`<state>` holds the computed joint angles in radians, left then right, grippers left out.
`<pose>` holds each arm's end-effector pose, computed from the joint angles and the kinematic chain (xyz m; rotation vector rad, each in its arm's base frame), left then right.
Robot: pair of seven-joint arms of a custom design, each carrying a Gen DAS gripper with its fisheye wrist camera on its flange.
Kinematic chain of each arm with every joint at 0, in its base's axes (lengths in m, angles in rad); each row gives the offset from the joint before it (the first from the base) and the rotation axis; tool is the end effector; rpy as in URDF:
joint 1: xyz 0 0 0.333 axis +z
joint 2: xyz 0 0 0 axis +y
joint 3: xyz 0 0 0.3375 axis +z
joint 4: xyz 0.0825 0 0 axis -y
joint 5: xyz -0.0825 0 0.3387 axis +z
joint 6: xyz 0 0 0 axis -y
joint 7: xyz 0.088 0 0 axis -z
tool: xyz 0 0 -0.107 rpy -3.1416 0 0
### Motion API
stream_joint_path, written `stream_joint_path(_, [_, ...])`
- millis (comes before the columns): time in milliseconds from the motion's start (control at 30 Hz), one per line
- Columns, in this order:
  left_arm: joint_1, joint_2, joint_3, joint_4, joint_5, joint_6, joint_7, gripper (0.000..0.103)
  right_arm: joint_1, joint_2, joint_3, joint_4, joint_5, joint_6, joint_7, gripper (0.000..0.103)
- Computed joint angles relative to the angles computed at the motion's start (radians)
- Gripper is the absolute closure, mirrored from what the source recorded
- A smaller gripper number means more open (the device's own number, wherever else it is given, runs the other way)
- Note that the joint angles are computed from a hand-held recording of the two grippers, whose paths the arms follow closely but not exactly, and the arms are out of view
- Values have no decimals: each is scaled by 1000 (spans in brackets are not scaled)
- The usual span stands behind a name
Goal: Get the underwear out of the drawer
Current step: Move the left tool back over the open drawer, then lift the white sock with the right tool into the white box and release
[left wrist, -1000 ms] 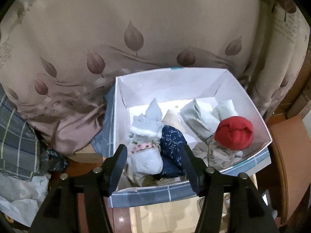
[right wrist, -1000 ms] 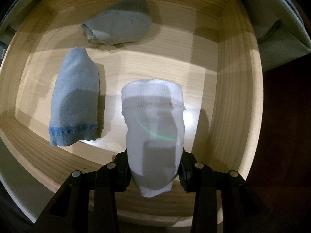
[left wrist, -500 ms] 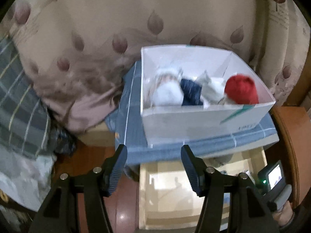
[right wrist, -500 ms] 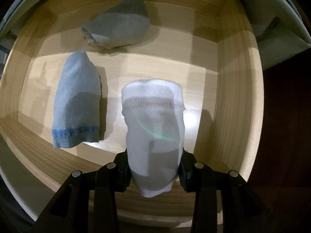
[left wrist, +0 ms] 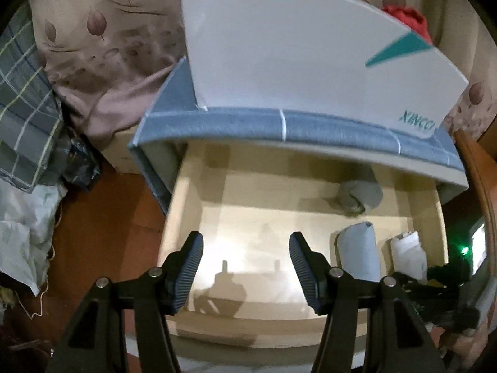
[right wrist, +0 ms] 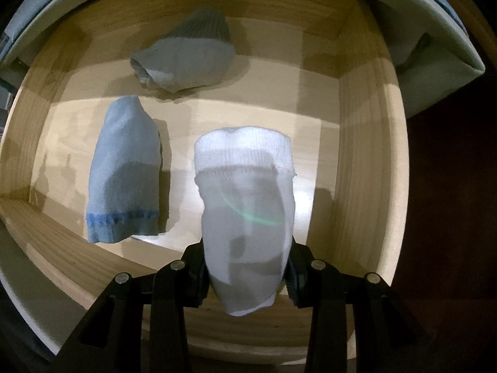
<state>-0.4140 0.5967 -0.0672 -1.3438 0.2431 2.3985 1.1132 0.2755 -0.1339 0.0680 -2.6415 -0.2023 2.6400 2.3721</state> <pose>0.6538 -0.3242 0.4641 -1.8249 2.1087 -0.5446 0.3794 0.1412 0.3596 -1.8152 2.4275 -0.2169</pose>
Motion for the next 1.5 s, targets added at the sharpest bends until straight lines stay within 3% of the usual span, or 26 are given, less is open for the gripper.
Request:
stream_joint_path(100, [-5,21,-1,16,-11,-21,-21,44,-6,-9,-3,-24,-8,41,13,67])
stream_joint_path(200, [2,22,-8,-10,-39,24,-51,44,-5,-17,-7,-32,7,55,-1,67])
stream_joint_path(400, [-29,40,26,2,0,31,-100,44,-10,-50,6,-29,-19,68,21,68])
stream_joint_path(800, [-49,35,36,3,83,37,-119,44,-15,-232,23,-1,-99,-5,53,68])
stream_joint_path(1167, [-54,12,43,-35,111,76,-137,44,-47,-303,37,225,-169,-134,-7,68])
stream_joint_path(1500, [-47,4,40,-48,106,89,-149,44,-59,-154,50,466,-227,-170,-47,68])
